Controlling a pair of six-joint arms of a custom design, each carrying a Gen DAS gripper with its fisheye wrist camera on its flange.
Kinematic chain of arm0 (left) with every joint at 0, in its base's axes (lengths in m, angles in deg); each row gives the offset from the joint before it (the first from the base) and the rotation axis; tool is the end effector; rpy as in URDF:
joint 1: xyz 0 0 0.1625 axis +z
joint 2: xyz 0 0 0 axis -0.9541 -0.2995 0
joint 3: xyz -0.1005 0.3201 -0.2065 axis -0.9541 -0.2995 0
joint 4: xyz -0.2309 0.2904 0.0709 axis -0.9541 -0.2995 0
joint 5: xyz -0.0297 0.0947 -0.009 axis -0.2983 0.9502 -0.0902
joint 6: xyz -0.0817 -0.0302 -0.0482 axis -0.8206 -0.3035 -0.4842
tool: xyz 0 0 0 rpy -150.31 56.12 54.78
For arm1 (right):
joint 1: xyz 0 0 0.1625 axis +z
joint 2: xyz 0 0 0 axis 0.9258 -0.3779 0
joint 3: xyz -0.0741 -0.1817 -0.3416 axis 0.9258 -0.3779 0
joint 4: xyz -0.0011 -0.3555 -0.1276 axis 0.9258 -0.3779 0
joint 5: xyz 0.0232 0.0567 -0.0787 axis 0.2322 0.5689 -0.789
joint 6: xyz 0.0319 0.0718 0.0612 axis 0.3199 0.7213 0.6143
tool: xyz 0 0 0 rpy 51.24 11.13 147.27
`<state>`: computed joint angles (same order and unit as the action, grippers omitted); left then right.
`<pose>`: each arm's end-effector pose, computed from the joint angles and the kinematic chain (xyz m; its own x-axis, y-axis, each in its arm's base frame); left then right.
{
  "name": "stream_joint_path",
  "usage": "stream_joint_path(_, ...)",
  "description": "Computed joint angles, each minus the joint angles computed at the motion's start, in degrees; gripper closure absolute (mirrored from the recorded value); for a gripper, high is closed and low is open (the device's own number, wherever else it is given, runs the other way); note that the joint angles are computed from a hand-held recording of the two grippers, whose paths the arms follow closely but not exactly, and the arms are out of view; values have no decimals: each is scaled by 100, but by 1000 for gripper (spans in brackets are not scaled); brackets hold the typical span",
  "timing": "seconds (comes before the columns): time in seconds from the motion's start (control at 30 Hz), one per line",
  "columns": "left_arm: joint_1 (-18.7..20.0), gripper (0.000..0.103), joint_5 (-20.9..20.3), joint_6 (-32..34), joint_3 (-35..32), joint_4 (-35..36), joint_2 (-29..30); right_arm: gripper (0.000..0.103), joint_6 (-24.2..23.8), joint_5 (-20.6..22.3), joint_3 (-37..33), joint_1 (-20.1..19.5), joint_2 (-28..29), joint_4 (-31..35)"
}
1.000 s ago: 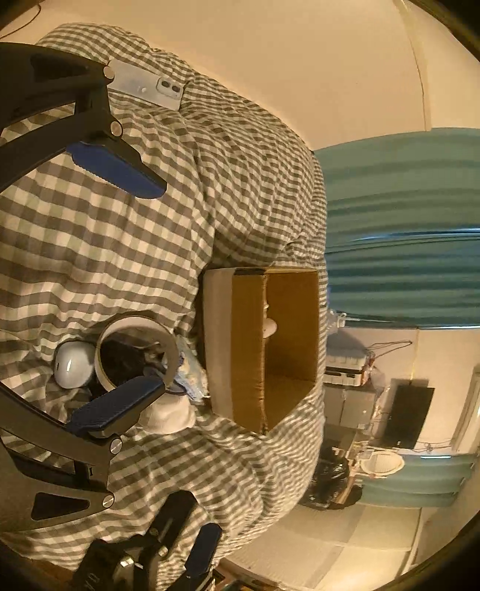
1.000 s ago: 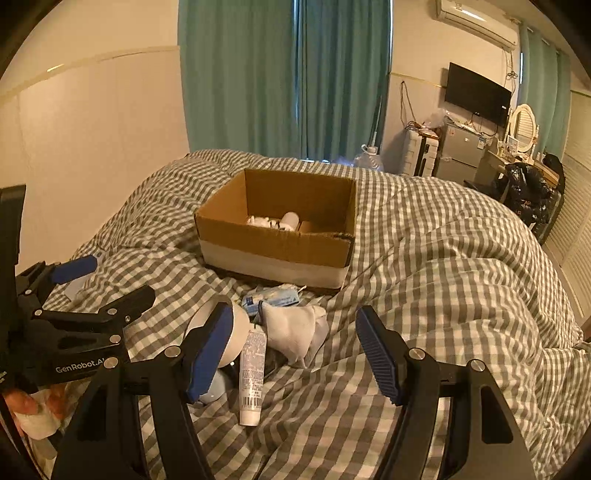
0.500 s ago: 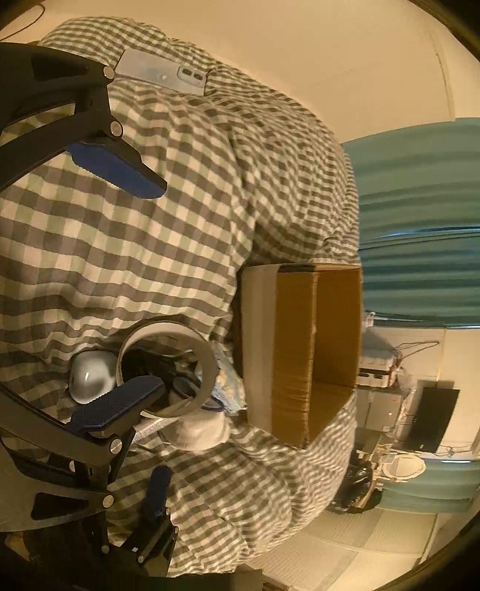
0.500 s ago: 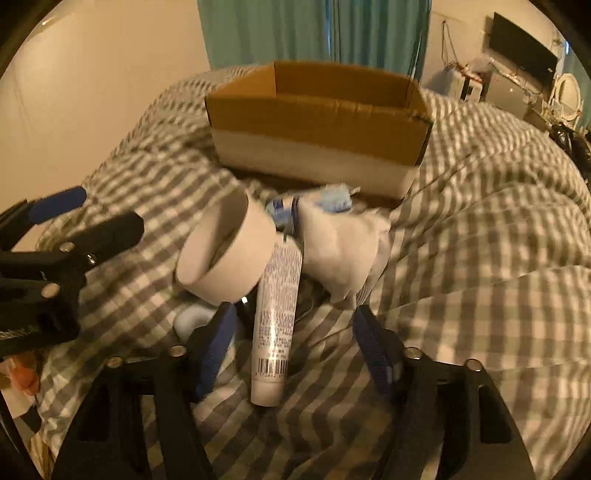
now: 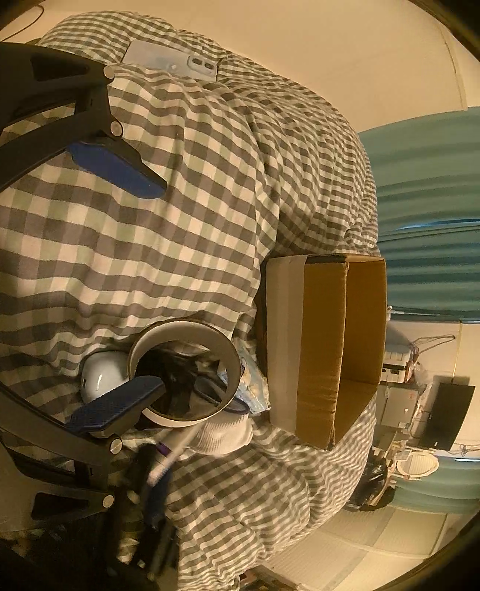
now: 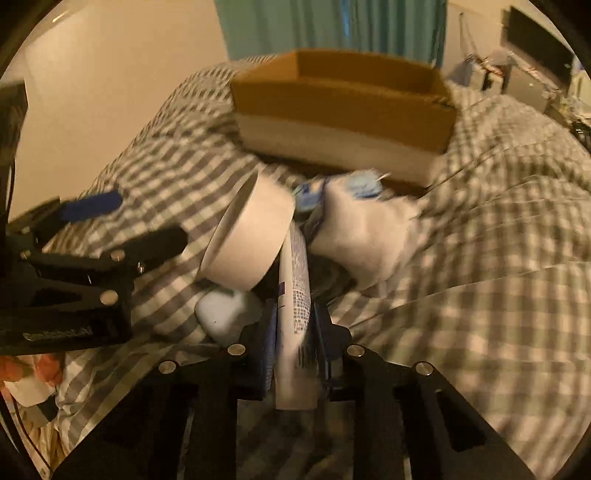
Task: Organize objects
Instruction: 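Grasp the white tube with the right tool while the left grasps the white tape roll, then carry the tube and tape roll into the box and open both tools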
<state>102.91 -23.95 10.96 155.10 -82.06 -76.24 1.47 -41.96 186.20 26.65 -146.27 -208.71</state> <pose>-0.3458 -0.4262 0.0303 -0.5745 0.5646 -0.5926 0.7501 0.6528 -0.1052 0.0934 -0.3159 0.2542 -0.7534 0.1761 0.6335 -0.2446 0.8193 -0.5186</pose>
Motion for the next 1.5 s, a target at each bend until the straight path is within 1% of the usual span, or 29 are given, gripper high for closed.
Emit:
stream_joint_path(0.13,-47,3,-218,238,61,-146,-6,84,-50,-466,14,282,-162,-269)
stream_joint_path(0.2,-79,3,-305,317,20,-88,49,84,-91,-682,19,353,-212,-413)
stream_joint_path(0.3,-96,3,-518,394,-108,151,135,84,-176,-790,47,329,-273,-662)
stream_joint_path(0.37,-147,3,-499,461,-169,209,230,84,-217,-820,72,252,-318,-768)
stream_joint_path(0.4,-169,2,-472,473,-221,267,279,84,-244,-783,77,177,-400,-744)
stream_joint_path(0.47,-183,2,-456,498,-313,346,392,84,-243,-509,173,-12,-643,-637)
stream_joint_path(0.57,-109,2,-430,303,-572,578,602,84,-265,-310,245,-156,-711,-632)
stream_joint_path(0.63,22,1,-587,94,-798,696,723,84,-301,-255,256,-195,-690,-645)
stream_joint_path(0.7,151,1,-822,-54,-983,649,839,84,-336,-190,277,-242,-675,-669)
stream_joint_path(0.77,221,1,-947,-148,-1146,679,982,84,-337,-123,288,-301,-685,-643)
stream_joint_path(0.83,206,1,-899,-128,-1270,824,1114,84,-330,-77,300,-350,-697,-615)
stream_joint_path(0.93,111,1,-606,-85,-1392,1146,1291,84,-326,-77,300,-359,-678,-604)
stream_joint_path(0.97,89,3,-611,-16,-1346,1086,1290,84,-321,-89,290,-350,-673,-590)
stream_joint_path(1.0,82,10,-662,53,-1301,1004,1272,84,-312,-106,291,-337,-664,-592)
stream_joint_path(1.03,86,14,-747,116,-1258,926,1243,84,-306,-116,294,-331,-665,-590)
stream_joint_path(1.07,92,15,-817,153,-1222,873,1213,84,-306,-109,294,-332,-669,-586)
stream_joint_path(1.2,66,16,-776,119,-1070,696,1123,84,-316,-169,295,-303,-619,-634)
stream_joint_path(1.37,-107,16,-507,80,-717,380,891,84,-383,-273,306,-238,-518,-819)
stream_joint_path(1.5,-198,16,-300,96,-528,249,722,84,-426,-479,301,-96,-361,-997)
